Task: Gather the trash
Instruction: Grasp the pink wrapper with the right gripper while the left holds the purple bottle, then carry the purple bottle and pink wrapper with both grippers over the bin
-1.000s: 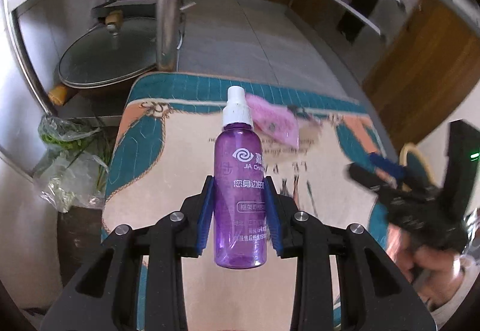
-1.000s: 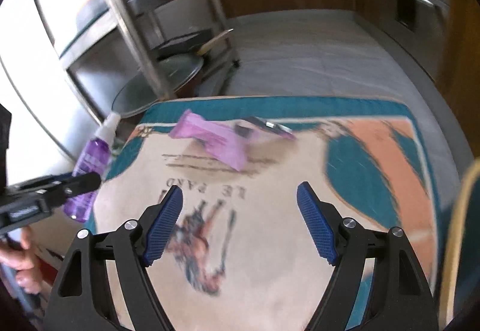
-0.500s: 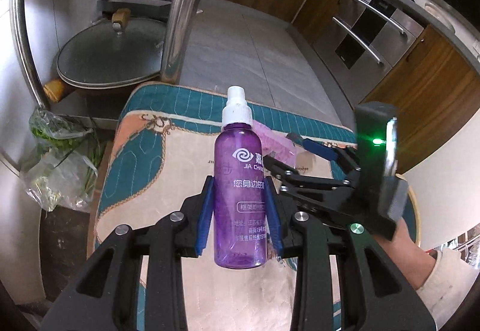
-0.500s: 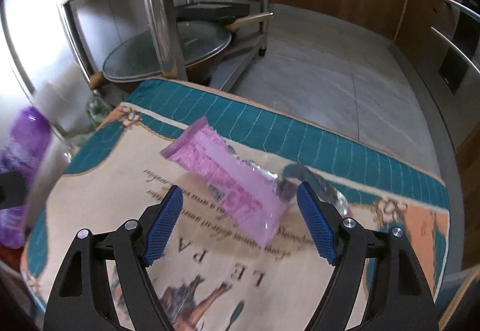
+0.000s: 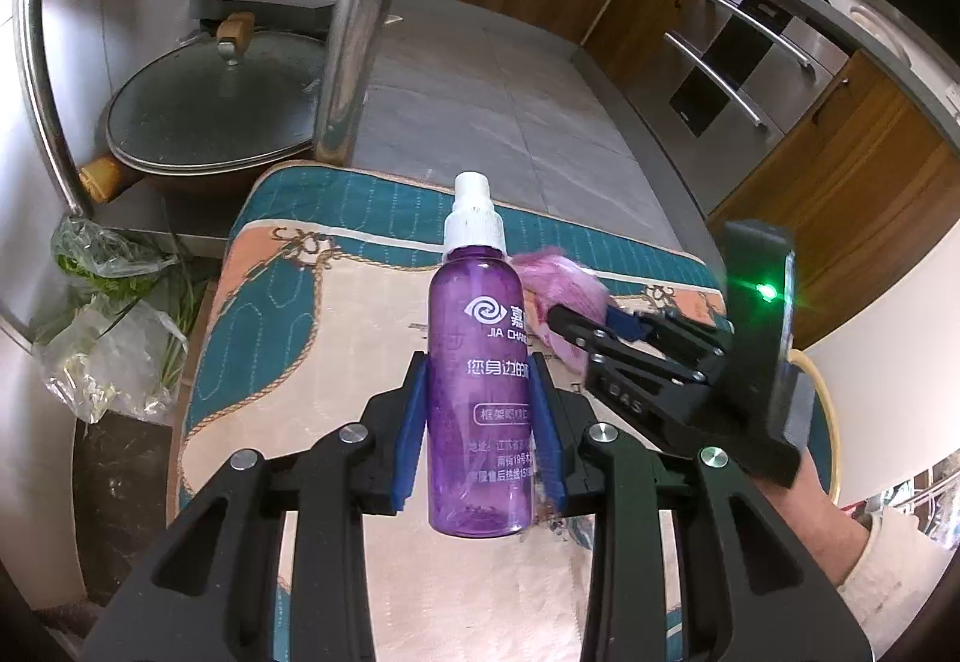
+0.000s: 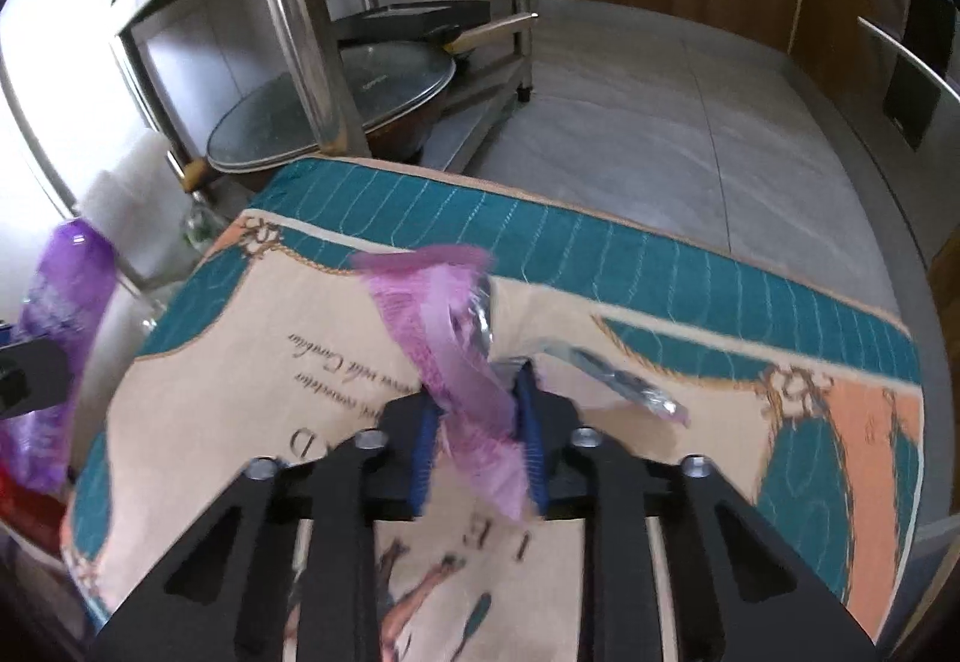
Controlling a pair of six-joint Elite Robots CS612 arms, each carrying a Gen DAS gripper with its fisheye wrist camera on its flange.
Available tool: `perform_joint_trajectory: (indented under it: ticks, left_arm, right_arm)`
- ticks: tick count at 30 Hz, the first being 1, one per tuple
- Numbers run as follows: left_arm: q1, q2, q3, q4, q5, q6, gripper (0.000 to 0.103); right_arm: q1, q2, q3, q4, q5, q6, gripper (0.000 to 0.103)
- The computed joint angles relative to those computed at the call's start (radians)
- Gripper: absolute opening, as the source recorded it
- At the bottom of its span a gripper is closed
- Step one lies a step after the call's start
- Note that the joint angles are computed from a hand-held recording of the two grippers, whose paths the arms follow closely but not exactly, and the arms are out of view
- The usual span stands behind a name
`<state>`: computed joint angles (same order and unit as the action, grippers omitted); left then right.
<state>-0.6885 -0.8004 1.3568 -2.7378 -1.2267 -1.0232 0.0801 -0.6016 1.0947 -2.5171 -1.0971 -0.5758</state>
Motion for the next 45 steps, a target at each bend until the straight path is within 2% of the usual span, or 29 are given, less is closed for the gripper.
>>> perform_joint_trajectory:
  ticks: [5, 14, 23, 35, 45]
  left_arm:
    - [-0.005, 0.008, -0.017, -0.011, -0.005, 0.025, 0.032]
    - [-0.023, 0.032, -0.070, -0.014, -0.028, 0.089, 0.032]
    - [-0.050, 0.060, -0.146, 0.025, -0.016, 0.149, 0.032]
    - [-0.080, 0.133, -0.310, 0.089, -0.022, 0.242, 0.032]
    - [-0.098, 0.202, -0.446, 0.134, -0.054, 0.309, 0.032]
  right_arm:
    - [-0.027, -0.049, 0.076, -0.024, 0.030, 0.029, 0.018]
    - [-0.098, -0.158, 0.251, -0.109, 0.054, 0.004, 0.018]
    - [-0.170, -0.227, 0.360, -0.180, 0.108, 0.049, 0.017]
    - [-0.251, -0.276, 0.432, -0.313, 0.177, 0.141, 0.016]
    - [-0.300, -0.279, 0.453, -0.412, 0.187, 0.234, 0.016]
